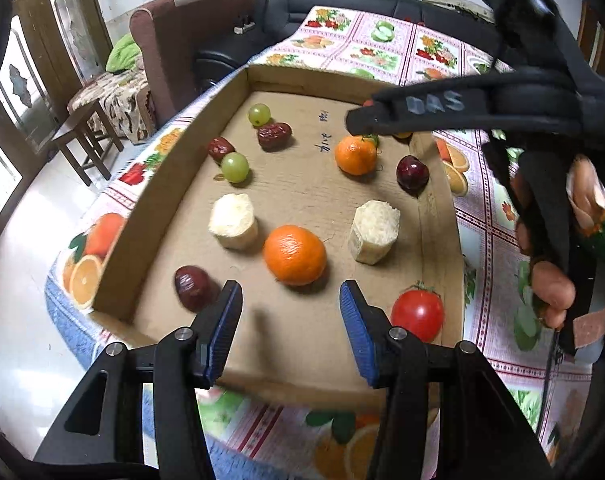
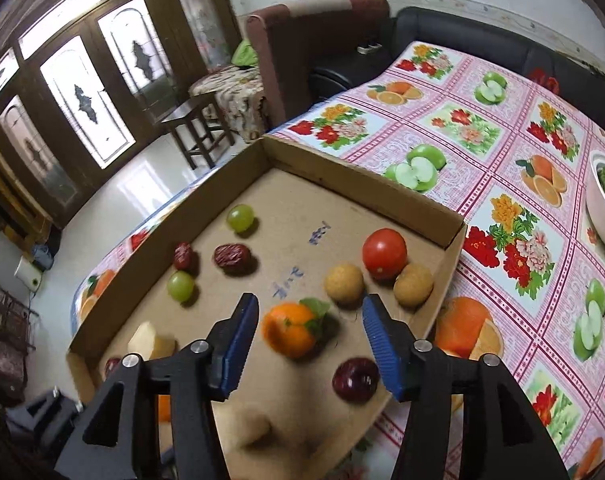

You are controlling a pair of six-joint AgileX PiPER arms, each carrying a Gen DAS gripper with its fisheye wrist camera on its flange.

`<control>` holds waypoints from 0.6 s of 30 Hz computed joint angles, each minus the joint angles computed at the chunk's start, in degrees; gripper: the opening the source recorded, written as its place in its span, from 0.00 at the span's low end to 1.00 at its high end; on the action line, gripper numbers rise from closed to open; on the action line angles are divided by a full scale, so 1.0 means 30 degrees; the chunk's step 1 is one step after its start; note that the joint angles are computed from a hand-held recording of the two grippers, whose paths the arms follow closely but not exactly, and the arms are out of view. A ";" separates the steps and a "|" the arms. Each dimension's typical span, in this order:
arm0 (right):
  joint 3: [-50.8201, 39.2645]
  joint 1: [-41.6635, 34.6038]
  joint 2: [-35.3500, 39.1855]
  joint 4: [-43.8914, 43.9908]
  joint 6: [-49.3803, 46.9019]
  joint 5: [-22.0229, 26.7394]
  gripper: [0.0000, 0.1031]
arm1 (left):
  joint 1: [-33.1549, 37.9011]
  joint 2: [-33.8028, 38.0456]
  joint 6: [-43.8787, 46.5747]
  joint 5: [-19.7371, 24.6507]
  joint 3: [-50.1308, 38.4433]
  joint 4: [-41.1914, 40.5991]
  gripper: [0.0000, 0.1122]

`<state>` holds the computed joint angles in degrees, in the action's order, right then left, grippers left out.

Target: Organize fruits

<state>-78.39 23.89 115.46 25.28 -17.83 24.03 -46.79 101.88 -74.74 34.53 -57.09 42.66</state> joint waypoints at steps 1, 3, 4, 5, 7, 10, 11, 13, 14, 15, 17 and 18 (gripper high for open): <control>0.0522 -0.0137 -0.0371 0.1136 -0.1384 -0.0054 0.55 | -0.0107 -0.0264 -0.0187 0.0030 0.0251 0.0152 0.44; 0.1603 -0.0441 -0.1133 0.3430 -0.4287 -0.0007 0.56 | -0.0472 -0.0802 -0.0876 0.0115 0.0841 0.0680 0.44; 0.2211 -0.0582 -0.1564 0.4520 -0.5844 0.0025 0.58 | -0.0637 -0.0952 -0.1169 0.0210 0.1015 0.0901 0.44; 0.2831 -0.0641 -0.1999 0.5265 -0.7093 -0.0076 0.60 | -0.0862 -0.1122 -0.1548 0.0407 0.1215 0.1198 0.44; 0.4085 -0.0637 -0.2907 0.6190 -0.9321 -0.0347 0.62 | -0.1469 -0.1495 -0.2430 0.0977 0.1701 0.1936 0.44; 0.6139 -0.0480 -0.4311 0.7352 -1.2603 -0.0969 0.62 | -0.2277 -0.1975 -0.3652 0.1848 0.2316 0.2866 0.46; 0.6713 -0.0456 -0.4693 0.7992 -1.3753 -0.1091 0.62 | -0.2435 -0.2109 -0.3837 0.2042 0.2471 0.2986 0.48; 0.7929 -0.0462 -0.5574 0.9672 -1.6539 -0.1139 0.63 | -0.2876 -0.2365 -0.4244 0.2634 0.2733 0.3067 0.49; 0.8479 -0.0523 -0.5989 1.0493 -1.7924 -0.0954 0.65 | -0.3037 -0.2493 -0.4391 0.2807 0.2849 0.3073 0.49; 0.8857 -0.0589 -0.6250 1.1096 -1.8963 -0.0787 0.66 | -0.3268 -0.2657 -0.4585 0.2980 0.3018 0.3099 0.50; 0.9743 -0.0649 -0.6969 1.2085 -2.1010 -0.0425 0.68 | -0.3831 -0.2972 -0.5144 0.3534 0.3385 0.3335 0.53; 1.0038 -0.0664 -0.7186 1.2382 -2.1662 -0.0321 0.69 | -0.4113 -0.3063 -0.5520 0.3925 0.3496 0.3467 0.55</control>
